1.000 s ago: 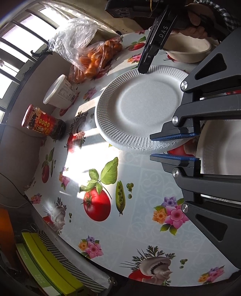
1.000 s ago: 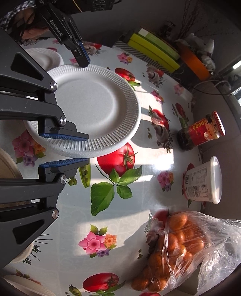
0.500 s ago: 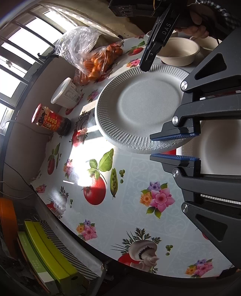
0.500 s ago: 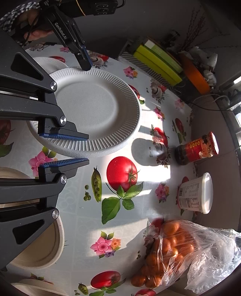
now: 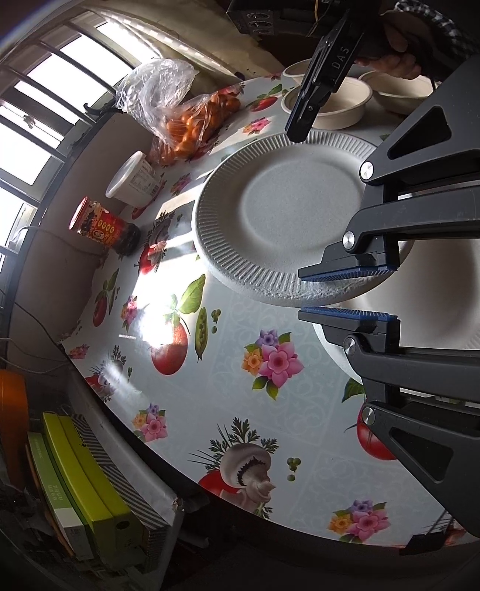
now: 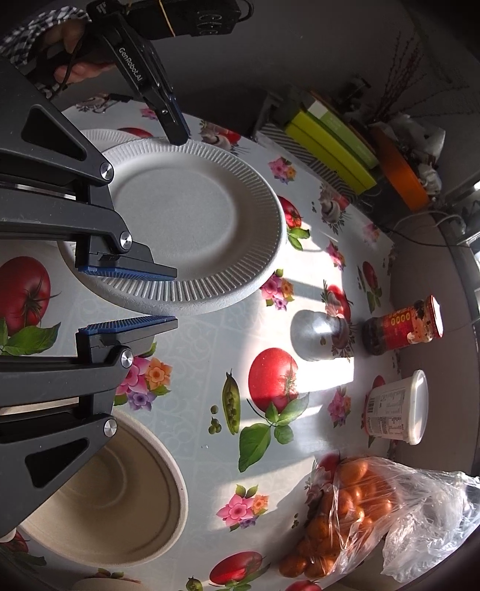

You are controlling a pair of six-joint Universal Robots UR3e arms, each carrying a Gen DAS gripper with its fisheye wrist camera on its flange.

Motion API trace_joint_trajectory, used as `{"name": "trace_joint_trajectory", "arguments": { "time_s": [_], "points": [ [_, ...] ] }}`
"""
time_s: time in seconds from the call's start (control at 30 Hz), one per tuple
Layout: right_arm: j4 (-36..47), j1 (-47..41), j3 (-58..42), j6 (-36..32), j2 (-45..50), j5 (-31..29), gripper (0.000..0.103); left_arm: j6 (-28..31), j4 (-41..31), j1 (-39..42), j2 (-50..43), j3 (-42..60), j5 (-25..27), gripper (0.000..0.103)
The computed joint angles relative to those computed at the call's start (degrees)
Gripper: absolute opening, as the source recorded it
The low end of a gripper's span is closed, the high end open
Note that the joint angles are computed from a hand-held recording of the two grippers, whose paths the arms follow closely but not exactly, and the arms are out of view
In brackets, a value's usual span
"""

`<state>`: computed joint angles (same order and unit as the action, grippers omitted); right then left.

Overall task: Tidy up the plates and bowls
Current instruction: 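Close the left gripper on the plate rim while the right gripper grips another plate rim, then carry the held white plates and lower each onto the plate stack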

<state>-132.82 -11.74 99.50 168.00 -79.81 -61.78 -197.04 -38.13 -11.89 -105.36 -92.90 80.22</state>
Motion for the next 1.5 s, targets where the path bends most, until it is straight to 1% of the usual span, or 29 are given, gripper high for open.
{"name": "trace_joint_trajectory", "arguments": {
  "time_s": [0.5,0.73,1.17,1.5],
  "points": [
    [-1.9,1.3,8.5,0.3,-6.5,1.9,0.019,0.5,3.5,2.5,10.1,-13.7,-0.8,0.015],
    [-3.4,2.9,11.6,0.9,-8.0,1.5,0.019,1.0,4.2,3.8,13.3,-18.6,-1.0,0.015],
    [-6.0,5.3,16.2,2.4,-9.7,0.4,0.019,1.9,5.5,5.5,17.1,-25.1,-1.4,0.015],
    [-6.9,7.5,16.9,3.2,-9.6,-1.3,0.019,3.2,5.8,7.1,19.1,-28.2,-2.3,0.015]
  ]
}}
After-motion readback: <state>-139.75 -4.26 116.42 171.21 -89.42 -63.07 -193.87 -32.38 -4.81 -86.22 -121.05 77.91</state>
